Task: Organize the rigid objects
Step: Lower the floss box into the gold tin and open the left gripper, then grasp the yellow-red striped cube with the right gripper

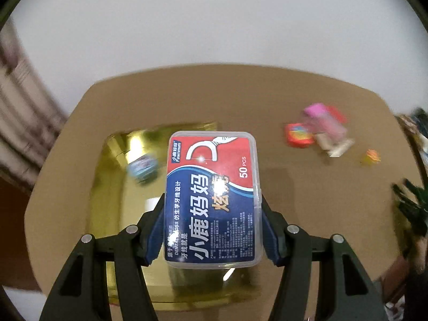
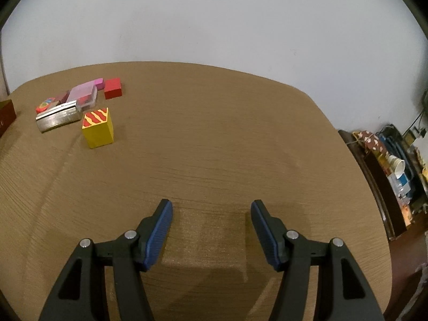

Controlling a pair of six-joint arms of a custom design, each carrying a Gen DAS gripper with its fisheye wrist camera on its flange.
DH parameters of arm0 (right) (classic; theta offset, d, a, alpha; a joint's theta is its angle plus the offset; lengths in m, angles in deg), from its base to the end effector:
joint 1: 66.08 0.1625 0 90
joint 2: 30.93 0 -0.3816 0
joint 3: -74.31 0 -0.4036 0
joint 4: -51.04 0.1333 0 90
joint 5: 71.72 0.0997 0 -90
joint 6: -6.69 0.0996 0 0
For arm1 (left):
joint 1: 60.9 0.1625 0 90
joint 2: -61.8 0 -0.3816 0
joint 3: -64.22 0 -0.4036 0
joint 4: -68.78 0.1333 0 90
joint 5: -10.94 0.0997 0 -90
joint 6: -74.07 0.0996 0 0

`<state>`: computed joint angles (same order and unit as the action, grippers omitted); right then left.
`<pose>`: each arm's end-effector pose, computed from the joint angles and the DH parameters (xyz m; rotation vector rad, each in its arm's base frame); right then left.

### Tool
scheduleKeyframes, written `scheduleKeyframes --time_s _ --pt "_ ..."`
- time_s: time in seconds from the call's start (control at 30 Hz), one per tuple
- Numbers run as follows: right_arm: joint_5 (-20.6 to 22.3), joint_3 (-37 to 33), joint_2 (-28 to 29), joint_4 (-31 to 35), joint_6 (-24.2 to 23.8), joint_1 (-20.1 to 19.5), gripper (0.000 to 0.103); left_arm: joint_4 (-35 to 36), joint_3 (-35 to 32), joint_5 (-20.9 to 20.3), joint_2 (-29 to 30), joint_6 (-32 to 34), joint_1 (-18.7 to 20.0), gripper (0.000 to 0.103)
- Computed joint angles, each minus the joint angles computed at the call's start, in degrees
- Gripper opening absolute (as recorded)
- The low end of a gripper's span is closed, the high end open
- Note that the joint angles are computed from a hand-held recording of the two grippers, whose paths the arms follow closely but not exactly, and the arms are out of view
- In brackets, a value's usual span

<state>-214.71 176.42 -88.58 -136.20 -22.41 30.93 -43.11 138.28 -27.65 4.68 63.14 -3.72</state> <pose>0.1266 -0.5893 0.2453 0.1470 -2.0199 0.7697 -0.2008 -0.7010 0.3121 0.3881 2.2579 -0.5027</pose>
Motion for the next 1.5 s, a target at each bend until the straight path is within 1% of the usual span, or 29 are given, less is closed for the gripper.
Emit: scheduleKeyframes --time_s 0.07,0.17,0.23,0.27,0.3,0.4,0.43,0.47,0.57,0.63,0.7,0.73,0.77,0.83,0.93,0.97,1.0,1.03,1.07,1.13,1.2,1.27,1.33,1.4,1.43,1.5 --pt "-0.5 -0.3 0.4 -0.3 -0.4 0.1 0.063 2.6 -0.6 1.8 0.2 -1.7 1.0 0.057" --pt "-0.9 -0.6 0.8 -0.2 -0.5 0.2 0.063 5.2 -1.3 0.1 -0.6 -5.0 2.6 0.057" --pt "-1.1 -0.9 1.1 -0.3 -0.7 0.2 0.063 8.0 -1.7 1.0 0.1 -7.1 2.5 0.057" --pt "-1.3 -1.0 1.2 -0.5 -0.9 0.3 0.064 8.0 -1.4 1.0 0.0 -6.9 2.7 0.057" --pt "-1.5 -1.1 1.4 -0.8 -1.3 0.4 0.064 7.6 -1.0 0.1 -0.1 -6.3 2.9 0.057" --pt "-2.3 -1.2 2.0 -2.2 -2.8 0.6 0.064 12.1 -2.5 1.2 0.7 -8.7 3.5 0.058" --pt "-2.5 -1.4 2.3 -2.5 -2.9 0.7 0.064 13.1 -3.0 0.7 0.7 -8.9 3.9 0.058" --pt "-2.6 -1.4 2.4 -2.7 -3.2 0.7 0.064 13.7 -3.6 0.2 1.0 -9.4 4.1 0.06" --pt "-2.5 -1.4 2.3 -2.6 -3.0 0.7 0.064 14.9 -3.6 1.9 1.1 -11.4 4.0 0.072" --pt "-2.5 -1.4 2.3 -2.6 -3.1 0.7 0.064 12.2 -1.6 1.9 -0.2 -10.4 3.7 0.072" --pt "-2.5 -1.4 2.3 -2.6 -3.1 0.7 0.064 11.0 0.8 4.0 -1.7 -11.9 2.3 0.071" --pt "-2.5 -1.4 2.3 -2.6 -3.0 0.7 0.064 9.6 2.0 4.3 -2.5 -11.9 1.7 0.071" --pt "-2.5 -1.4 2.2 -2.4 -2.9 0.6 0.064 6.3 4.2 3.9 -3.7 -10.7 0.5 0.071" --pt "-2.4 -1.3 2.1 -2.3 -2.7 0.6 0.064 2.4 7.4 3.8 -5.1 -9.0 -1.9 0.072" --pt "-2.1 -1.2 1.8 -1.4 -1.9 0.5 0.064 -5.5 11.8 2.5 -5.4 -2.7 -6.1 0.073" --pt "-1.9 -1.2 1.6 -0.9 -1.3 0.4 0.064 -9.0 13.6 2.0 -5.2 -0.5 -7.5 0.077" --pt "-1.8 -1.3 1.4 -0.1 -0.5 0.4 0.064 -11.2 14.5 1.0 -4.6 0.9 -8.4 0.085" --pt "-1.3 -1.4 1.1 1.0 0.4 0.4 0.064 -12.5 14.8 -1.6 -3.4 2.6 -9.1 0.088" --pt "0.1 -1.4 0.3 3.4 1.7 0.4 0.064 -13.6 14.9 -3.8 -2.2 3.9 -9.3 0.089" --pt "3.4 -2.5 -1.0 10.0 4.3 1.1 0.064 -15.3 14.7 -4.1 0.9 4.8 -9.6 0.089" --pt "5.0 -4.3 -0.6 12.5 3.5 2.4 0.064 -15.5 13.3 -5.0 4.9 6.9 -9.1 0.089" --pt "6.2 -7.9 0.8 17.6 1.9 3.9 0.064 -15.5 12.1 -4.1 8.3 7.1 -8.4 0.089" --pt "6.9 -11.8 2.8 22.6 1.4 4.7 0.064 -15.7 11.3 -5.6 9.7 6.9 -7.4 0.089" --pt "5.5 -15.1 5.2 25.0 1.1 5.0 0.064 -17.3 11.1 -5.7 10.4 6.3 -6.4 0.089" --pt "5.1 -17.3 6.3 28.0 2.1 4.7 0.064 -16.9 10.6 -5.9 10.8 5.8 -5.9 0.089" --pt "6.1 -19.4 7.2 31.8 4.4 4.1 0.064 -16.1 9.2 -5.6 11.7 3.9 -4.9 0.088"
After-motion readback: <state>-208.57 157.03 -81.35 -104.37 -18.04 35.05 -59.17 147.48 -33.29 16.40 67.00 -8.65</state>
